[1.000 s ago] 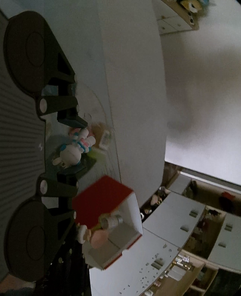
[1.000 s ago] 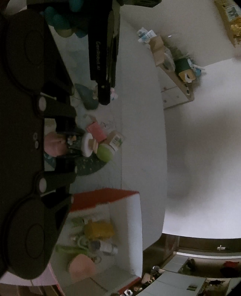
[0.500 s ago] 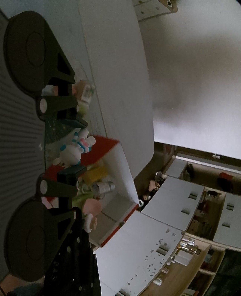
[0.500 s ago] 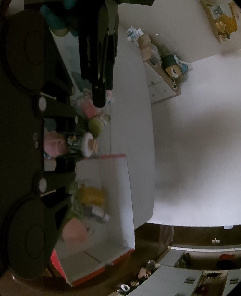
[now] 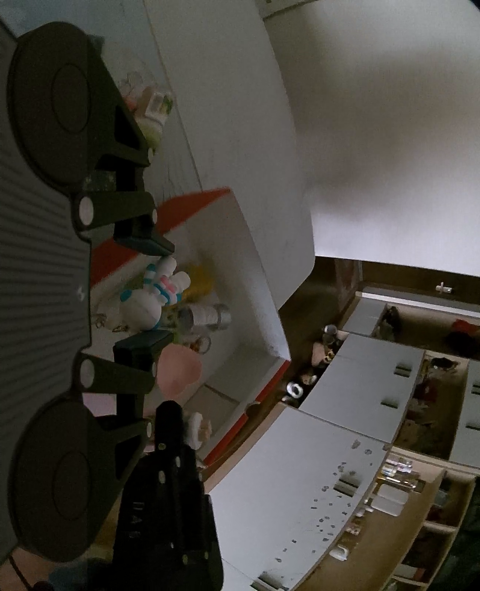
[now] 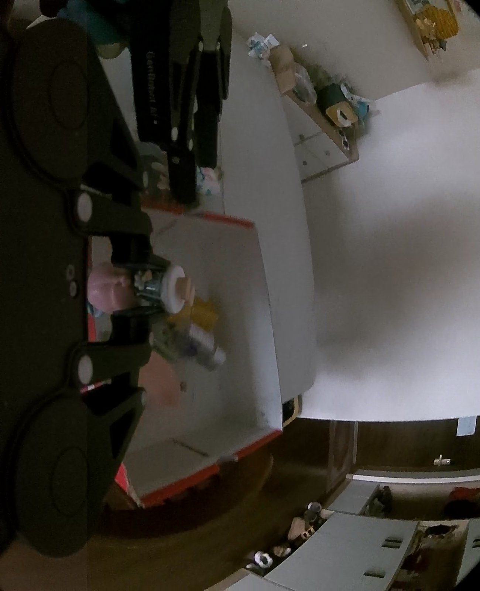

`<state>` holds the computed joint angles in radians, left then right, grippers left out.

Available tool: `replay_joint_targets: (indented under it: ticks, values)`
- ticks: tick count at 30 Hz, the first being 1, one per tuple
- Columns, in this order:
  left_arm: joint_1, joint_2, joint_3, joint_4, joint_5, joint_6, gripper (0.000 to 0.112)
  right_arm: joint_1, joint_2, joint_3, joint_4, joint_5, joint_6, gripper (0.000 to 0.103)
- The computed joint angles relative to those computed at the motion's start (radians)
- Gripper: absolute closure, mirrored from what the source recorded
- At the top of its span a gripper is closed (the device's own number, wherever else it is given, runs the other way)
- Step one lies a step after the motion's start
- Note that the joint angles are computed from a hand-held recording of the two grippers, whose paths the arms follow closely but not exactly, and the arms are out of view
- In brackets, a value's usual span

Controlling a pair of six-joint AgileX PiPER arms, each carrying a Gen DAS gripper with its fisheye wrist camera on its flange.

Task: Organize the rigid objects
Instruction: 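Carry the bunny and pig figurines into the red box and open both grippers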

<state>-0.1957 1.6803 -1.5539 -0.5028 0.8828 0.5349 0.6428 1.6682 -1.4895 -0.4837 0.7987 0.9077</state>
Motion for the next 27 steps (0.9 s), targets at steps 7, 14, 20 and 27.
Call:
replay_joint_targets:
  ticks: [7,14,20,27]
  values:
    - [-0.11,0.06,-0.041,0.098,-0.035,-0.107,0.069,-0.108,-0.064,0.102,0.044,-0.052,-0.086,0.085]
    - [-0.213,0.166,-0.145,0.227,-0.022,-0.22,0.069,-0.212,-0.05,0.119,0.132,-0.087,-0.226,0.085]
    - [-0.265,0.291,-0.272,0.349,0.029,-0.337,0.069,-0.272,0.008,0.064,0.185,-0.1,-0.333,0.085]
    - [-0.28,0.384,-0.364,0.425,0.093,-0.402,0.069,-0.314,0.126,-0.057,0.225,-0.091,-0.446,0.085]
